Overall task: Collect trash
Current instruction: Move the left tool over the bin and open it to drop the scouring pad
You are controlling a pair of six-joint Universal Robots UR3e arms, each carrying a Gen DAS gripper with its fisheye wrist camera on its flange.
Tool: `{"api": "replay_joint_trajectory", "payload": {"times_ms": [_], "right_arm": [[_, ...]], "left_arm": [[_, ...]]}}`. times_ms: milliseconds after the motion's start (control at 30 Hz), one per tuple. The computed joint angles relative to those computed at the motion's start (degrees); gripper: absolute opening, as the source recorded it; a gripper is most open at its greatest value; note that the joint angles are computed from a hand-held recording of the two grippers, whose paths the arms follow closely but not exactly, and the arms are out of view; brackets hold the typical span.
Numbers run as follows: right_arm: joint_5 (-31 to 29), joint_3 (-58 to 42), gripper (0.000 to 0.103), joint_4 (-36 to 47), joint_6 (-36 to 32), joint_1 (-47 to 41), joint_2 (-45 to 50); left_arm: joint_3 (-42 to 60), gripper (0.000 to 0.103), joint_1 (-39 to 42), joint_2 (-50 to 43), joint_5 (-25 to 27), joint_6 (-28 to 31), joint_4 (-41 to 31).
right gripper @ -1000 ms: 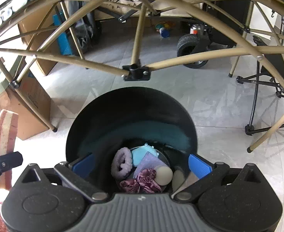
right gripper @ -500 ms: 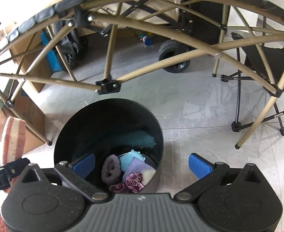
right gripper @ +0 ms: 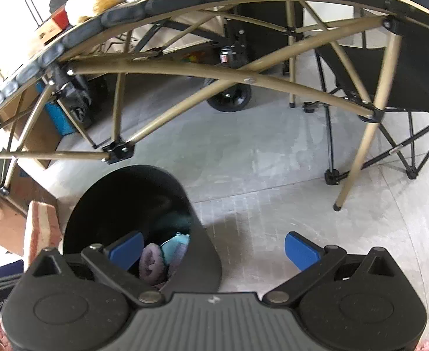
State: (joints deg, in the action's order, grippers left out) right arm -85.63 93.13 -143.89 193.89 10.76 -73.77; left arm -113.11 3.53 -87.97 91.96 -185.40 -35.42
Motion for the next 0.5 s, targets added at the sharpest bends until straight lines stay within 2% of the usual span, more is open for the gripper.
{"api": "replay_joint_trajectory", "payload": {"times_ms": [267, 500], "right_arm": [[0.42, 3.29, 0.103, -1.14, 0.15, -3.45, -2.52], [-0.45, 4.76, 0.103, -2.47, 1.35, -5.54, -3.58]], "left_arm": [[6.63, 0.085, -5.4, -7.2, 0.74, -0.53, -1.87], [11.81, 0.085, -6.91, -11.1, 0.02, -2.06, -4.53]]}}
